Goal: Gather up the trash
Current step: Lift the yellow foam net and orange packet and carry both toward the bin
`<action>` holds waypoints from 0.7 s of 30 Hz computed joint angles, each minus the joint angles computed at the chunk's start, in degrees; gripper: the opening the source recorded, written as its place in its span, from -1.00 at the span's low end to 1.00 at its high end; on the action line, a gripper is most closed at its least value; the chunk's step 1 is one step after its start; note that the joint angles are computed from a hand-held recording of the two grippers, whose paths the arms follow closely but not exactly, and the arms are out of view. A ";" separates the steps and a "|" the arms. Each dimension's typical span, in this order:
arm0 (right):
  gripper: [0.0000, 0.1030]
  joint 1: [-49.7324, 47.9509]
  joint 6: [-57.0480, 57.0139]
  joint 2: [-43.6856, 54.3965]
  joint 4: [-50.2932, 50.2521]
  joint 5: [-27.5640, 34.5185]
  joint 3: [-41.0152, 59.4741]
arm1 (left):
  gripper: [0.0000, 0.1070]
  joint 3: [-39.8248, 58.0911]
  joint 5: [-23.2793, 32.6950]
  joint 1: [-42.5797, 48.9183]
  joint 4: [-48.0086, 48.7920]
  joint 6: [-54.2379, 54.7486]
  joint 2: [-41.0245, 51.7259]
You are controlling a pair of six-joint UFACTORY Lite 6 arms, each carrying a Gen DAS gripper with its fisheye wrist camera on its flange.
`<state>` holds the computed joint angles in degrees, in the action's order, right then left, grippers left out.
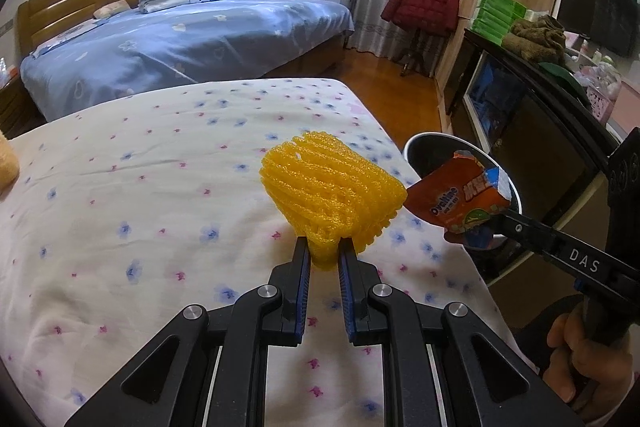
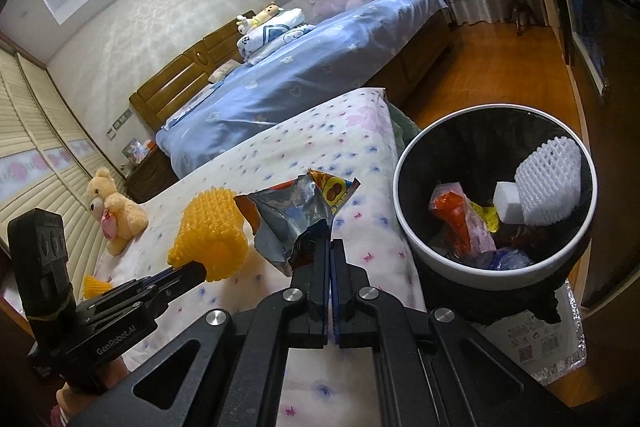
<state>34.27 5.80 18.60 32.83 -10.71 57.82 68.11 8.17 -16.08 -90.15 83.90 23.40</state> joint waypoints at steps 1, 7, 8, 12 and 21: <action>-0.99 0.00 0.19 -0.25 -0.13 -0.06 -0.29 | -0.76 -0.23 0.03 -0.03 -0.19 0.23 -0.22; -0.99 0.12 0.32 -0.16 -0.52 0.06 -0.61 | -0.76 -1.13 0.32 0.51 -1.52 1.50 -0.70; -0.99 0.18 0.34 -0.07 -0.52 0.10 -0.59 | -0.76 -1.24 0.47 0.69 -1.51 1.50 -0.71; -0.99 0.80 -1.96 0.96 1.57 0.64 0.23 | -0.76 -2.20 0.67 1.26 -2.47 2.55 -0.96; -0.87 2.57 -9.63 6.24 7.54 3.53 4.94 | -0.76 -4.81 2.57 3.65 -1.73 1.70 -1.09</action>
